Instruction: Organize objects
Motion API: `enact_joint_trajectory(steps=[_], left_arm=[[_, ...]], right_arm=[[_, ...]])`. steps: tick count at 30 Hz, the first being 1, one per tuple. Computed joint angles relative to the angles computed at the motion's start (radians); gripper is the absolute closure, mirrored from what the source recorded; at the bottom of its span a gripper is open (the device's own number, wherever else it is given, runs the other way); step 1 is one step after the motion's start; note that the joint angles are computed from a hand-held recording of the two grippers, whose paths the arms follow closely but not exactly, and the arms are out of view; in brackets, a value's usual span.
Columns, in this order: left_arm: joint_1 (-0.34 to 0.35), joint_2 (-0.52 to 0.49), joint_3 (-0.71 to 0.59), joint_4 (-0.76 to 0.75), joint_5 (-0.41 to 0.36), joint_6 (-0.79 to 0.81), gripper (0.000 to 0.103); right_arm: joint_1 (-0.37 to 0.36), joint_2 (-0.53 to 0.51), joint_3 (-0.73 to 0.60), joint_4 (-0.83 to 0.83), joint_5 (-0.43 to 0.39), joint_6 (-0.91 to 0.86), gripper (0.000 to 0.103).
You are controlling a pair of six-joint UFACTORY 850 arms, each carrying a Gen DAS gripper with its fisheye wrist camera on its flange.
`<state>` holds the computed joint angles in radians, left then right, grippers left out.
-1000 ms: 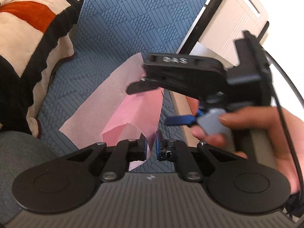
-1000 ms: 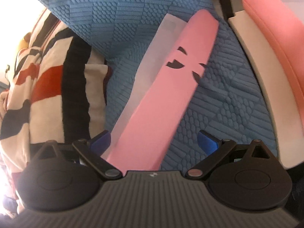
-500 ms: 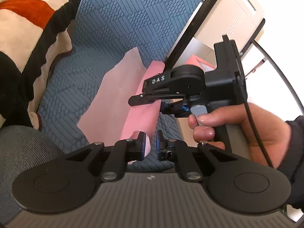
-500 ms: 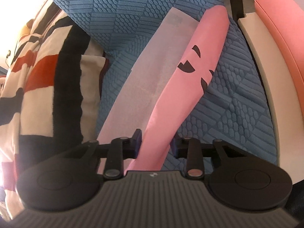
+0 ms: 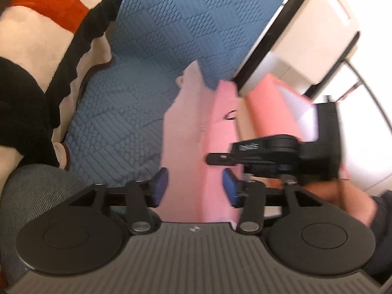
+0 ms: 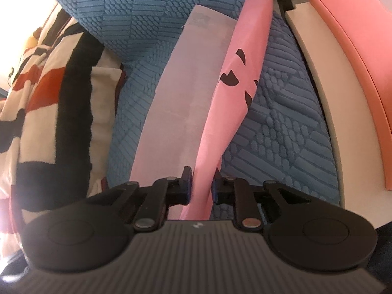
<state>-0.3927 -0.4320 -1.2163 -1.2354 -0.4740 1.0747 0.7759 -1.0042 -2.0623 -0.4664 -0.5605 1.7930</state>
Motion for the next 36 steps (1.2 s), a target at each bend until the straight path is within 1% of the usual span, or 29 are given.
enact_joint_trajectory(steps=[2,5,7,10,13,15,18,20,21,22,23,25,29,33,36], left_arm=[[-0.018,-0.031,-0.03,0.013,0.018,0.005,0.039],[-0.047,-0.088,-0.095,0.114,0.059,-0.097,0.039],[-0.059,-0.135,-0.144,0.149,0.072,-0.153,0.039],[-0.076,-0.207,-0.216,0.247,0.092,-0.274,0.039],[-0.086,-0.275,-0.288,0.31,0.065,-0.369,0.04],[-0.092,-0.324,-0.347,0.35,0.025,-0.417,0.04],[-0.106,-0.384,-0.423,0.433,0.003,-0.51,0.049],[-0.112,-0.428,-0.483,0.481,-0.027,-0.562,0.065],[-0.113,-0.449,-0.508,0.489,-0.042,-0.575,0.07],[-0.113,-0.468,-0.532,0.492,-0.058,-0.584,0.083],[-0.113,-0.479,-0.546,0.5,-0.067,-0.598,0.092],[-0.112,-0.486,-0.553,0.499,-0.062,-0.607,0.097],[-0.099,-0.445,-0.504,0.411,-0.024,-0.539,0.101],[-0.073,-0.378,-0.424,0.278,0.006,-0.456,0.102],[-0.052,-0.313,-0.334,0.135,0.033,-0.309,0.103]], right_arm=[[0.001,0.009,0.02,-0.01,0.01,0.007,0.085],[0.002,0.02,0.046,-0.022,0.028,0.008,0.085],[0.002,0.031,0.07,-0.032,0.044,0.007,0.085],[0.0,0.05,0.11,-0.045,0.069,0.012,0.085],[0.001,0.061,0.128,-0.062,0.06,0.001,0.085],[0.001,0.069,0.14,-0.084,0.053,0.003,0.086],[-0.001,0.088,0.176,-0.12,0.068,0.036,0.086],[-0.001,0.092,0.186,-0.13,0.071,0.039,0.086],[-0.002,0.094,0.19,-0.133,0.073,0.037,0.086],[-0.002,0.097,0.196,-0.136,0.073,0.037,0.086],[-0.002,0.098,0.197,-0.135,0.068,0.033,0.086],[-0.001,0.095,0.188,-0.133,0.05,0.014,0.086],[0.005,0.086,0.155,-0.135,0.004,-0.06,0.086],[0.019,0.06,0.086,-0.135,-0.06,-0.14,0.086],[0.031,0.042,0.041,-0.159,-0.082,-0.147,0.086]])
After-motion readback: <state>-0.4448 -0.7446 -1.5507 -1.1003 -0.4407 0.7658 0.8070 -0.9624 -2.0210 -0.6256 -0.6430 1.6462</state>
